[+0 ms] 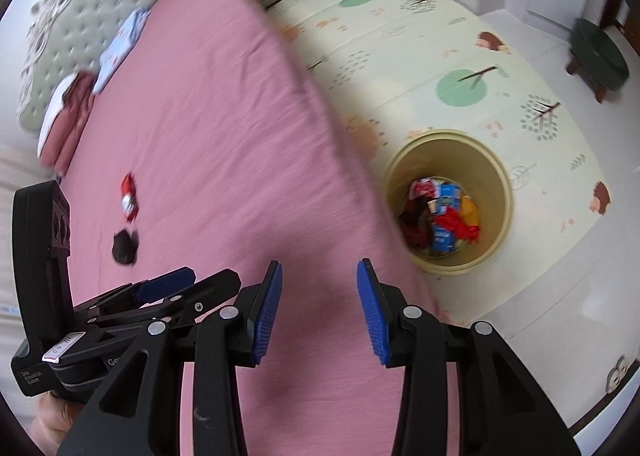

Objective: Collect trash
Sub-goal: 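Move both open tools back to the black sock and red wrapper, then grasp the black sock with left tool while right tool grasps red snack wrapper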

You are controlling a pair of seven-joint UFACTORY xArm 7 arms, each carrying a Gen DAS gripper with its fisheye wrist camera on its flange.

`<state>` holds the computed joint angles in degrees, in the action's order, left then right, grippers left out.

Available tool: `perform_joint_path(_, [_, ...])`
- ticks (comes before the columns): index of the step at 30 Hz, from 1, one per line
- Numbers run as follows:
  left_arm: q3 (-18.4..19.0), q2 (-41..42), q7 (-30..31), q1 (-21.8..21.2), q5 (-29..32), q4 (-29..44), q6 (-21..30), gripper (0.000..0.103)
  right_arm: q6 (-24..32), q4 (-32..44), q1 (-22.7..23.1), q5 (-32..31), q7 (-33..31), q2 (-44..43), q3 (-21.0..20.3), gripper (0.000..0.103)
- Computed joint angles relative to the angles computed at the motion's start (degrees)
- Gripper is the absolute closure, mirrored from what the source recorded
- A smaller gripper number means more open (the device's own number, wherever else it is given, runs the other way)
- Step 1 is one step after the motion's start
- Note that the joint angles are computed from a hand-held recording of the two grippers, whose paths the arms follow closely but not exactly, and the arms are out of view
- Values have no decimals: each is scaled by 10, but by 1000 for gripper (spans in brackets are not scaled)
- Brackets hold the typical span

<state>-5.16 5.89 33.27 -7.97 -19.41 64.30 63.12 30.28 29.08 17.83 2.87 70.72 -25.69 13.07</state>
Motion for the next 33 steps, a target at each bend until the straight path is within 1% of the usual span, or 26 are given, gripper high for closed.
perform_joint_path(7, [35, 30, 8, 55, 10, 26, 8, 28, -23, 117, 19, -18, -21, 143, 11, 65])
perform_joint_path(14, [52, 72, 11, 109, 13, 76, 14, 28, -22, 244, 49, -48, -35, 273, 3, 65])
perform_joint_path(17, [56, 93, 11, 128, 17, 102, 13, 28, -8, 306, 64, -53, -53, 326, -5, 65])
perform_joint_path(24, [60, 163, -8, 169, 24, 191, 24, 27, 33, 457, 90, -45, -117, 444, -20, 64])
perform_joint_path(25, [60, 176, -10, 174, 26, 207, 26, 27, 39, 478, 92, -42, -127, 459, -22, 64])
perform_joint_path(27, [59, 198, -17, 181, 32, 233, 24, 27, 49, 518, 96, -38, -140, 489, -27, 59])
perform_joint_path(29, [57, 217, -24, 187, 38, 259, 23, 27, 51, 544, 99, -35, -149, 508, -32, 57])
perform_joint_path(33, [53, 272, -40, 196, 50, 326, 28, 27, 70, 613, 103, -27, -173, 559, -38, 57])
